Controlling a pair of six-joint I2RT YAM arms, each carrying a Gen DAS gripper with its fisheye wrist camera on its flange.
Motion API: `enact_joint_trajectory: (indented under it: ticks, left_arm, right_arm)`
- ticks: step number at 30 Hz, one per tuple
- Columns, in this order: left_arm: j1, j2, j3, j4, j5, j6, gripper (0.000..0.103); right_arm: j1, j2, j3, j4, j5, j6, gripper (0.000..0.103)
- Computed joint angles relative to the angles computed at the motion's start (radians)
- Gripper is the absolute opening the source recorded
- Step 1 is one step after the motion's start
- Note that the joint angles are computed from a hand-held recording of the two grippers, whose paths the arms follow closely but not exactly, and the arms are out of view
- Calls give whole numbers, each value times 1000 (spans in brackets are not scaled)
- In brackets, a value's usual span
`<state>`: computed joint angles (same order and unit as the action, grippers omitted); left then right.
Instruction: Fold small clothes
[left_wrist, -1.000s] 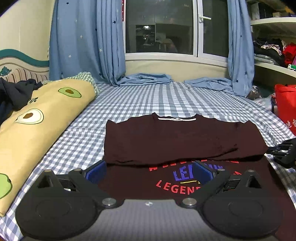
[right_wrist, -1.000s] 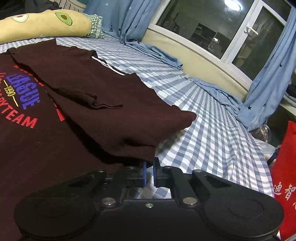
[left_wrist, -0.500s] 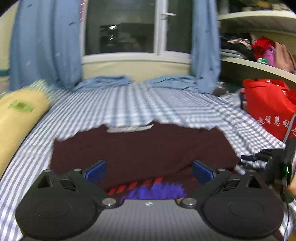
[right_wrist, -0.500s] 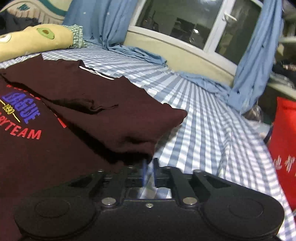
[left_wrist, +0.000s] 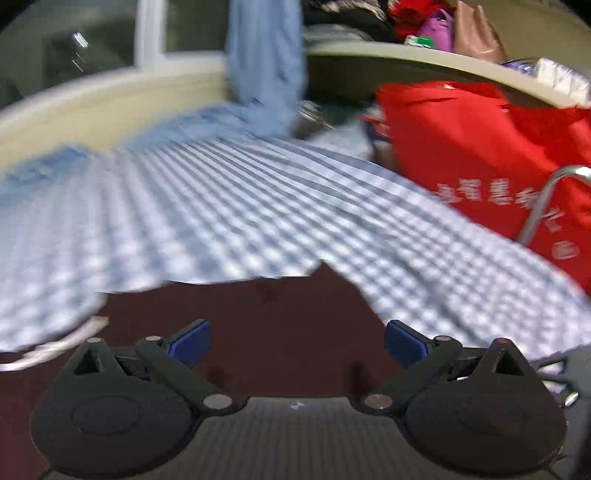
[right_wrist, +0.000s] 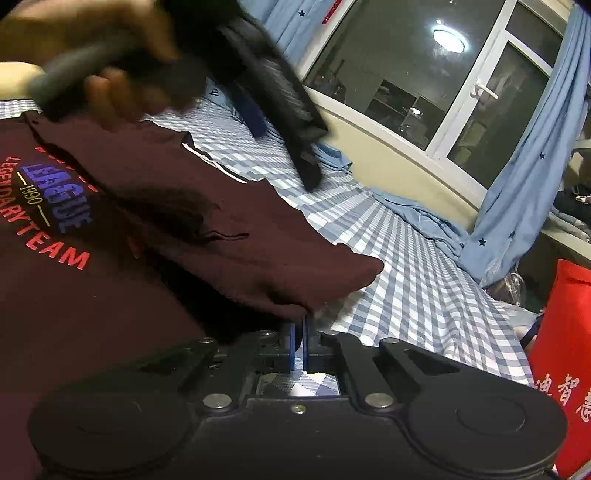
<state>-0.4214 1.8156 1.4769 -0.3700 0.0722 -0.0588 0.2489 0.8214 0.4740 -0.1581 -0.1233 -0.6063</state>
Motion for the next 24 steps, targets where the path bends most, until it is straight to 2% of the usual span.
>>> enact_joint_trajectory:
  ticks: [3,4,6,8,13,16,20,22,24]
  left_arm:
    - [22,81,84,46,17,19,102]
    - [33,118,130,39,54,19,102]
    - [59,215,268,-40,172,19,102]
    - [76,289,367,-93,244,-10,102]
    - [138,551,757,-387,437,-83,102]
    - [148,670,946,-518,452,-79,101]
    - [153,767,1100,-634,486,-57,93]
    - [148,788,1133,-651,467,-48,92]
    - [149,846,1234,-707,464,-47,92]
  right_arm:
    - [-17,-1,3,3,-29,4,2]
    - [-24,0,6,2,-42,9,2]
    - [-35,0,6,1,-58,13,2]
    - [-37,4,10,-1,-61,14,2]
    - [-60,15,17,-6,-88,18,2]
    - [-54,17,19,-1,-85,14,3]
    - [-60,29,25,3,-91,10,3]
    - [-65,34,25,3,-95,11,3]
    - [-64,38,24,7,-93,7,3]
